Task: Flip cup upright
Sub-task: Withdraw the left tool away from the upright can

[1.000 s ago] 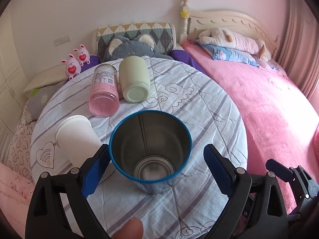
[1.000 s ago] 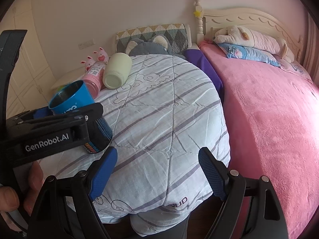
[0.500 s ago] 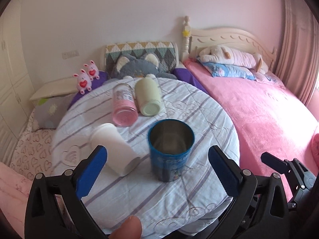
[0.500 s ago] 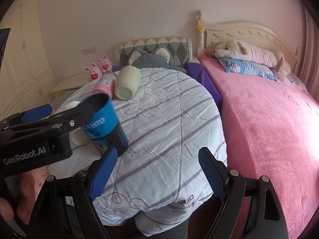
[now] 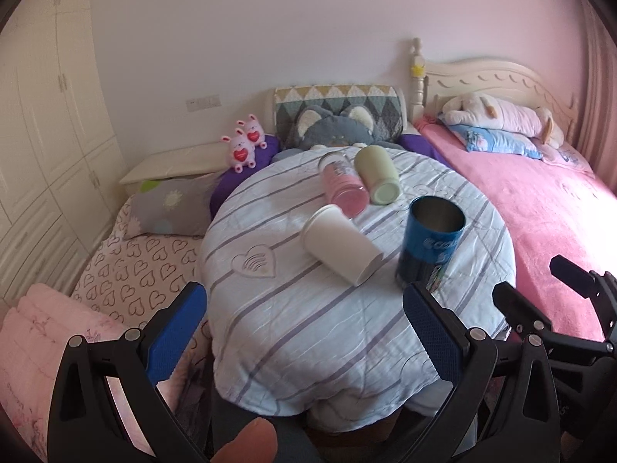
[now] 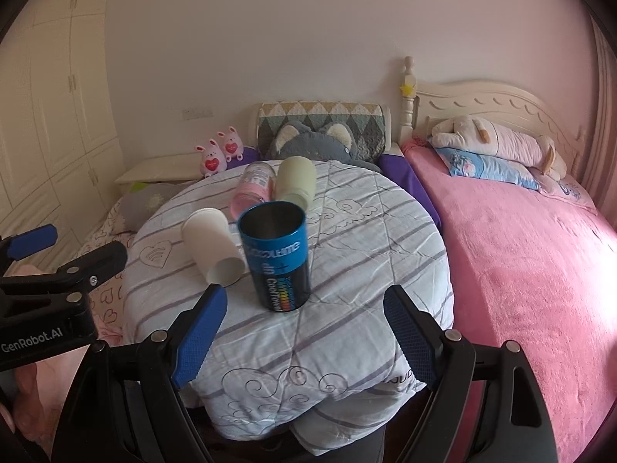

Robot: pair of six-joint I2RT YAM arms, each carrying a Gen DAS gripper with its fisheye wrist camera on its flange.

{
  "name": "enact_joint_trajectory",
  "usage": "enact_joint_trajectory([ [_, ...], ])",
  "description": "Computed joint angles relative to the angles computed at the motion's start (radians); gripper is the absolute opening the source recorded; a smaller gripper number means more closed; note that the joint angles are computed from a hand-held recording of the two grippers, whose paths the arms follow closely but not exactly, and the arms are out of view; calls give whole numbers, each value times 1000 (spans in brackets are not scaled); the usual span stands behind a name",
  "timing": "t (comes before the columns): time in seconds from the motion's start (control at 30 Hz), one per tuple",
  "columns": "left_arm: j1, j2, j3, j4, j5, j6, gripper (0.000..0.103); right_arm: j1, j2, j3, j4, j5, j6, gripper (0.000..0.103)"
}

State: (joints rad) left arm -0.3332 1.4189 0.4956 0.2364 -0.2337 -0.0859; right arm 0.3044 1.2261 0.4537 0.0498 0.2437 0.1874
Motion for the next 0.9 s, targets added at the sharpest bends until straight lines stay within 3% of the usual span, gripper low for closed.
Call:
enact_joint_trajectory([
  [0.43,50,-163,-129,-24,-2,-11,103,63,-138,-48,-77,69,31,85],
  [0.9,48,-171,-137,-23,-4,-11,103,89,-138,-40,-79,76,33,85],
])
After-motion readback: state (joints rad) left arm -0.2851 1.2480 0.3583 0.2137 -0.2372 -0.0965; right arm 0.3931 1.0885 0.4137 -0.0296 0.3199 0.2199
